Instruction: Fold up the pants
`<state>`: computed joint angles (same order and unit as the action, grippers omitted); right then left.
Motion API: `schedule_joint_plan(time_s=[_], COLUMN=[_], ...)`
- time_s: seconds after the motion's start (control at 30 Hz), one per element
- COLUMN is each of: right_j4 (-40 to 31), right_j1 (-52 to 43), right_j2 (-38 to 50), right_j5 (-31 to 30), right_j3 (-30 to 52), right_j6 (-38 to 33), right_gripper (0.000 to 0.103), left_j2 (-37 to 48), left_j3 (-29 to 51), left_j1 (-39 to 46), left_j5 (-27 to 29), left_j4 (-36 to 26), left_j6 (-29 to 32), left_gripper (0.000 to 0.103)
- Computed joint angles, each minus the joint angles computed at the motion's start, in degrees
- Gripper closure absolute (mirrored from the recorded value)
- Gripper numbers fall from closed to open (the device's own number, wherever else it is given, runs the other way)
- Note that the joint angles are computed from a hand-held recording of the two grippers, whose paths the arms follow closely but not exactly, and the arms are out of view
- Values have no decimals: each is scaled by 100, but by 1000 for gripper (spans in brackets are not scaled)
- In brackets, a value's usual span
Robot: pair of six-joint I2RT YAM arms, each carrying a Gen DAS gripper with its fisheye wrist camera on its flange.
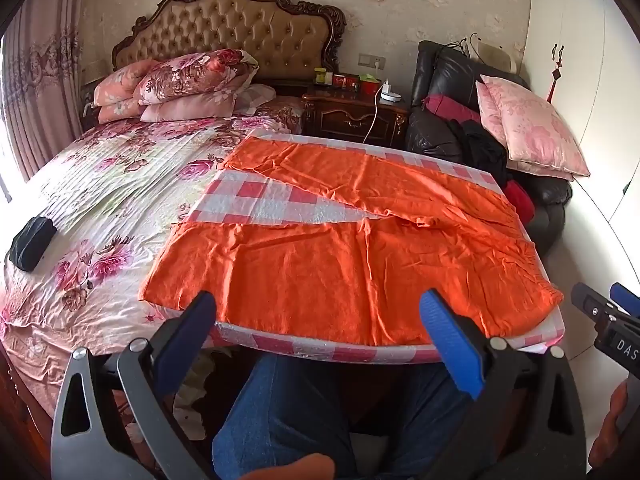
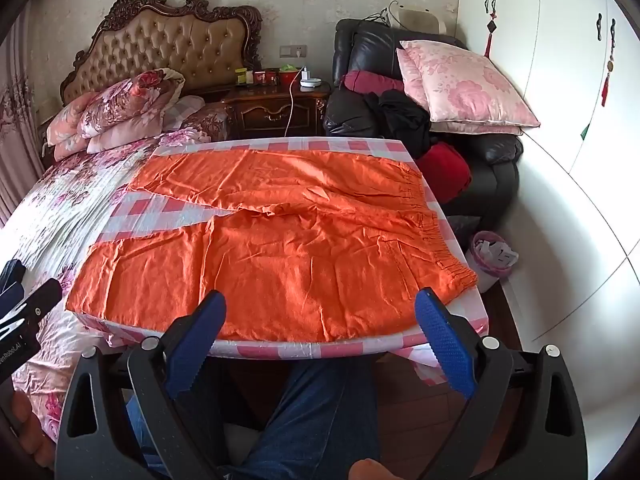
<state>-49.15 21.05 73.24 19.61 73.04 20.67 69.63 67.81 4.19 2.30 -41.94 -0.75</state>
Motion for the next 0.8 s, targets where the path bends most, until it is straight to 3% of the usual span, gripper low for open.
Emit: schedule_joint_plan(time_s=[0.1,0.13,0.2,0.8], right_j4=[4,7,8,24], right_j1=[1,1,5,5], right_j2=[0,-1,2,0], right_j5=[-8,-8,1,10], right_j3=[-5,-8,-12,-39], right_j6=[6,6,4,-4], right_gripper=[11,11,11,11], left_j2=[30,-6,5,-16], left_j3=[16,1,18,-91], left_j1=[-99,167,209,179], left_j5=[-55,271,305,255], left_j4=[-6,9,4,70], left_j6=[-65,22,45,52], left_gripper=[1,1,1,1])
